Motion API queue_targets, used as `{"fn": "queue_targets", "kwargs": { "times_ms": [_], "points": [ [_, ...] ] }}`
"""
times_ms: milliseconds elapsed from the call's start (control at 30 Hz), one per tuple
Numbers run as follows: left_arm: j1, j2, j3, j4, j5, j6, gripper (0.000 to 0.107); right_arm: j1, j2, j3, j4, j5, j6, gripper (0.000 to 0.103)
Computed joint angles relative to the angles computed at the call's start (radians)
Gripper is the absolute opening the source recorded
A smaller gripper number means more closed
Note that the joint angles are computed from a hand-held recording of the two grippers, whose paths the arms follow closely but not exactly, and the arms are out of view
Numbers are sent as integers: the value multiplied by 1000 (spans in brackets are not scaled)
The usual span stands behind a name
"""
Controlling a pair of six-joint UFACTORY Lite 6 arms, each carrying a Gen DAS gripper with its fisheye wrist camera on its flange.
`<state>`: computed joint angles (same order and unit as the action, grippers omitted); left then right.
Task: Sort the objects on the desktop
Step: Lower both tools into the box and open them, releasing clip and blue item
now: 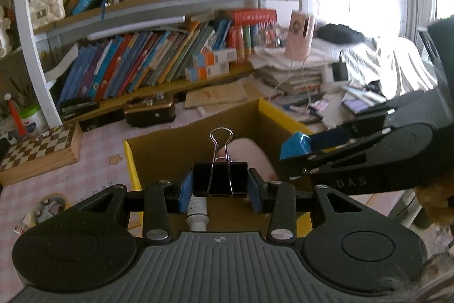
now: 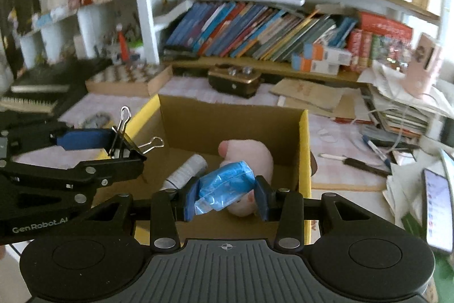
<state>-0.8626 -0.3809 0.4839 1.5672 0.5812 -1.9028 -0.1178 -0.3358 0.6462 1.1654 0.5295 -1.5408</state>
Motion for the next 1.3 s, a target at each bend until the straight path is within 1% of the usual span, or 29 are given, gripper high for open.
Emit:
{"fn": "queue_targets", "kwargs": {
  "times_ms": [100,233,300,400,533,600,700,767,900,967,1000,1033,1067,1100,1133,1167,1233,1300],
  "points": [
    [85,86,43,57,-74,-10,37,46,129,79,-40,-36,4,41],
    [163,187,95,134,-145,-55,37,102,299,200,-168,-56,86,41],
    [193,242,128,146,-179,-52,37,125,361,243,-230,-65,119,41],
    [218,316,170,124,-206,-10,37,160,433,293,-340,-80,190,41],
    [246,372,199,81,-238,50,37,177,498,359,-480,-43,282,41],
    [267,409,225,-15,-270,162,37,186,508,371,-534,-31,307,41],
    [265,426,239,-57,-268,224,37,207,500,360,-591,-42,331,41],
    [266,434,244,-56,-265,225,37,209,501,359,-609,-45,346,41],
    [257,428,232,4,-253,151,37,209,496,358,-610,-48,347,42],
    [238,410,213,62,-218,71,38,206,480,344,-579,-51,318,43],
    [229,395,201,85,-203,41,38,200,481,345,-560,-51,301,46],
    [222,375,185,112,-188,5,40,194,475,340,-535,-53,282,51],
    [210,348,166,128,-164,-26,47,188,467,334,-508,-58,263,53],
    [201,326,155,130,-145,-40,50,176,452,321,-469,-55,227,54],
    [196,300,141,134,-132,-51,57,167,442,315,-439,-47,203,54],
    [191,270,125,135,-120,-59,61,155,427,308,-408,-37,182,55],
    [174,203,97,102,-100,-41,64,134,389,287,-347,-20,140,62],
    [147,146,79,59,-69,-9,69,114,341,257,-281,-7,89,63]
  ]
}}
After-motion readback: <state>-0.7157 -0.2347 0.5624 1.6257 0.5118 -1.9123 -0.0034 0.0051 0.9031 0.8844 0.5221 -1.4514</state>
